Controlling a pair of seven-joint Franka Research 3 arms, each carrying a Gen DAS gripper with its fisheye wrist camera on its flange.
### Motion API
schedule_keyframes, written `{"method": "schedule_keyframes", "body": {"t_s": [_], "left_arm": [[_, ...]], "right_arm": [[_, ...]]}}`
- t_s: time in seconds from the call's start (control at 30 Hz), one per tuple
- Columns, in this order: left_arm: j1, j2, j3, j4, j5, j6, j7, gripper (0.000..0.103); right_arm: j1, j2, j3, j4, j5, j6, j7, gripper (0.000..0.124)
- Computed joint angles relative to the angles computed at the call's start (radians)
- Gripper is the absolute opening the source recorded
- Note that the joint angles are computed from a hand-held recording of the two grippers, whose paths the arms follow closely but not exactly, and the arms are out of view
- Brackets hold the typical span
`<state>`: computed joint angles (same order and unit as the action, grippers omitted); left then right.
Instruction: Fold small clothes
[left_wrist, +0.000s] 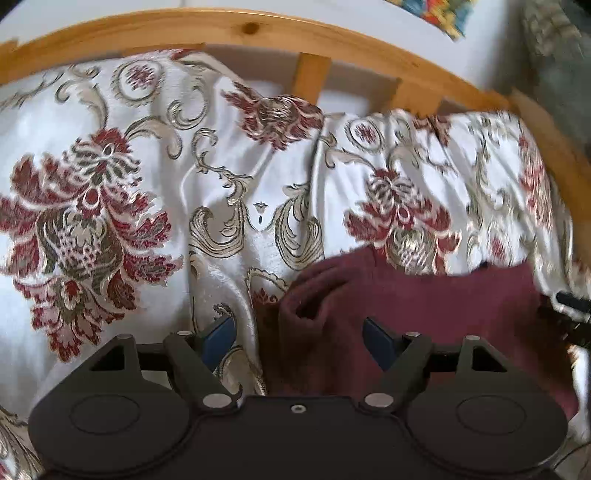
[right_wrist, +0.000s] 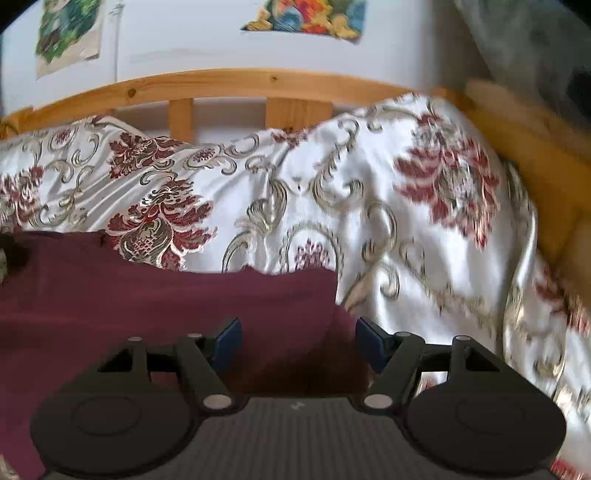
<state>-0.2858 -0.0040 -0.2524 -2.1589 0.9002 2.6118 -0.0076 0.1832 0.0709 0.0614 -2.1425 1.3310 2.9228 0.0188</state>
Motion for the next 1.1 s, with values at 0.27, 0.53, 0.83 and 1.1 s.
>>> {"method": "schedule_keyframes", "body": {"t_s": [0.27,0.53,0.83,1.1], "left_arm": [[-0.041,0.109,0.017,0.112,0.077,-0.115,0.059,0.013],[-0.059,0.094,0.029,0.106,0.257,-0.147,-0.026,0.012],[-0.074,0.172,0.047,0.16,0.228,-0.191,0.043,0.025],[-0.09,0.078,0.023,0.096,0.333,-0.223,-0.223,0.082]], "right_arm": [[0.003,0.006,-0.003,-0.035,-0.215,0.005,0.224,0.042],[-0.002,-0.007,0.023,-0.045,-0.033,0.075,0.1,0.004],[0.009,-0.007,0.014,-0.062,-0.108,0.1,0.168,0.004],[0.009,-0.044,-0.002,-0.086,-0.041,0.078,0.122,0.004]]}}
